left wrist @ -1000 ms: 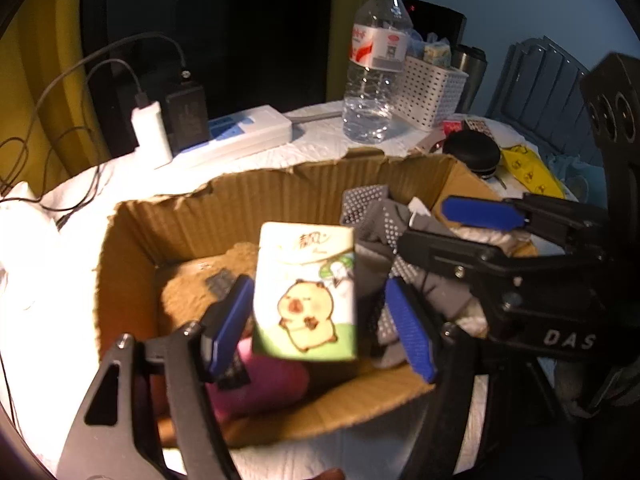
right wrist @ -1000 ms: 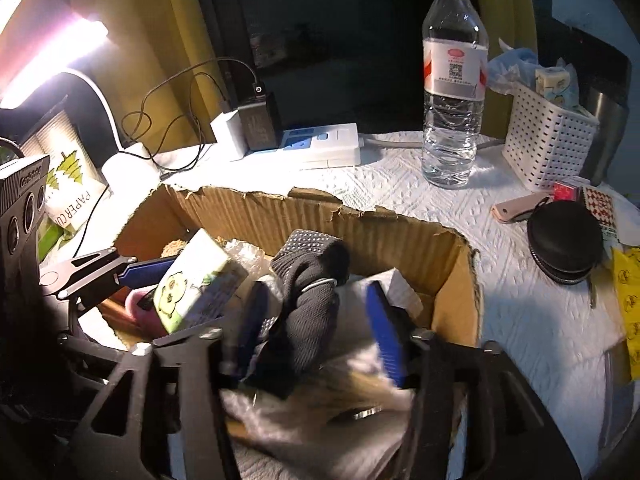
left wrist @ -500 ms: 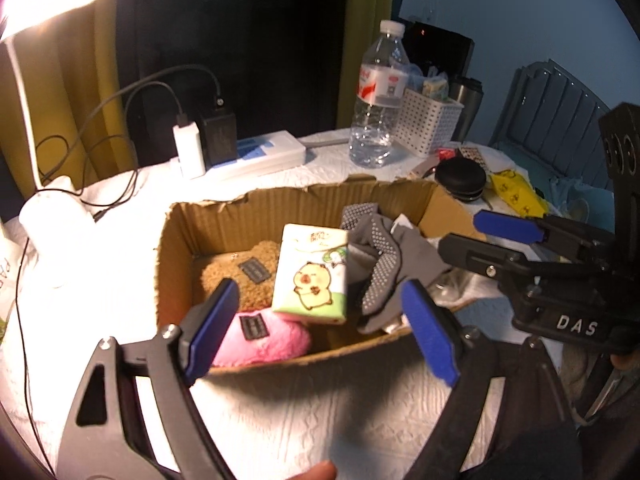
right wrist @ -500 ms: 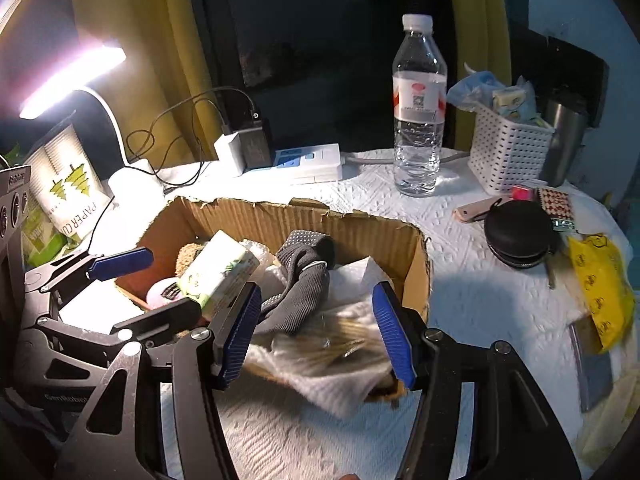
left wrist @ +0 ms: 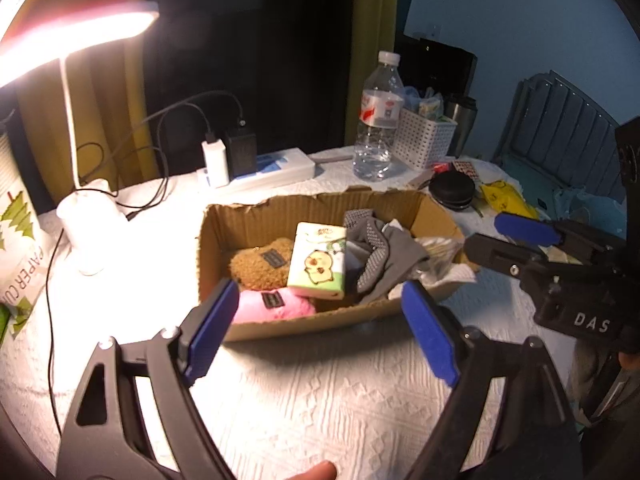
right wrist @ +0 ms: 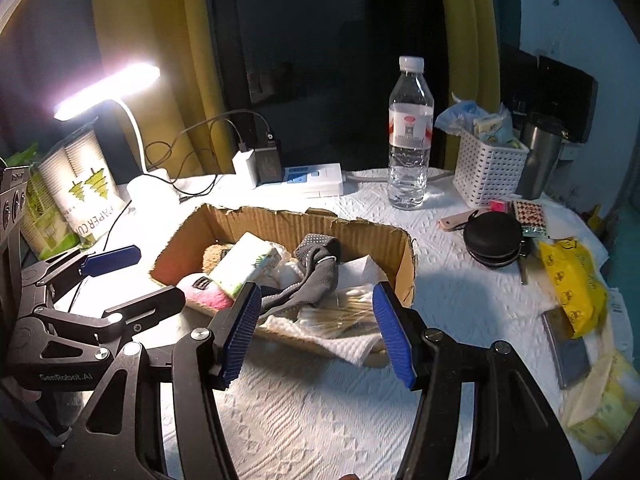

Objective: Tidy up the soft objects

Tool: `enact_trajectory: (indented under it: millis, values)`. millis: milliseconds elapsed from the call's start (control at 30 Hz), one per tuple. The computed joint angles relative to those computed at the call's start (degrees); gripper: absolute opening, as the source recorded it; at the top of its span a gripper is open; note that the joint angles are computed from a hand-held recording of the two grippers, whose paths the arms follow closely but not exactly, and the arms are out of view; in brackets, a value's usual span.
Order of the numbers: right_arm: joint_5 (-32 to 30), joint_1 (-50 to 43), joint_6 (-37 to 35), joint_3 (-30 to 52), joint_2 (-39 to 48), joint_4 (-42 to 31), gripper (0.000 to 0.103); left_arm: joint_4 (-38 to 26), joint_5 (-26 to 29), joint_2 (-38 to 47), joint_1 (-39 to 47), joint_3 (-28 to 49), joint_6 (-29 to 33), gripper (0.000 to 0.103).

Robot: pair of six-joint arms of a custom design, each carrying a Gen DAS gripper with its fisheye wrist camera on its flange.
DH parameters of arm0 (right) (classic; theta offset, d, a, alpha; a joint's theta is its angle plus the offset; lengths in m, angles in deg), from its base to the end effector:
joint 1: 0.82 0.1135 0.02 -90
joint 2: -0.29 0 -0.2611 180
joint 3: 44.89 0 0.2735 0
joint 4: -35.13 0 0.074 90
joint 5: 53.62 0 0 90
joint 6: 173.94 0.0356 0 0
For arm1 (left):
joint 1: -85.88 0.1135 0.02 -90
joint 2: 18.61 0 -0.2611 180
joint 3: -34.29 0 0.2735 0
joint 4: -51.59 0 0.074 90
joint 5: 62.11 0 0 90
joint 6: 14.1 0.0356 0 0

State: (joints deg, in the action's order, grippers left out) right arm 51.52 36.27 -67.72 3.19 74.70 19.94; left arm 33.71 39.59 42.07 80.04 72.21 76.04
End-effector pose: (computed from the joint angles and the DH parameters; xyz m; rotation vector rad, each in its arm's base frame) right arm 0.2258 0.1591 0.1719 -0.2773 2.2551 0.1888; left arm 0.2250 -0.0303 0.1644 0.2257 2.2672 -0.2849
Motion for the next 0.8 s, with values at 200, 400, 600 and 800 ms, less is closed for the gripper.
enact_trajectory:
  millis: [200,400,600,800]
  values:
    - [3.8,3.6,1.5,-1.7,-5.8,-3.4,0.061,-5.2,0.5,-9.4,0.8,-2.3,0.1,0.085]
    - [8.6,8.4,3.3,-2.7,-11.7,-7.7,0.061,-11.6,0.9,-19.3,1.3,-3.7,0.2,0.085]
    - [13.9,13.8,5.5,-3.2,-17.2,-12.1,0.061,-19.4,1.7,-29.7,2.2,-4.0,0.3,0.085]
    - [21.1,20.8,8.8,-2.9,-22.2,-17.3,0.061,-28.0,1.6,-41.0,3.1,-3.1,0.4,0.087]
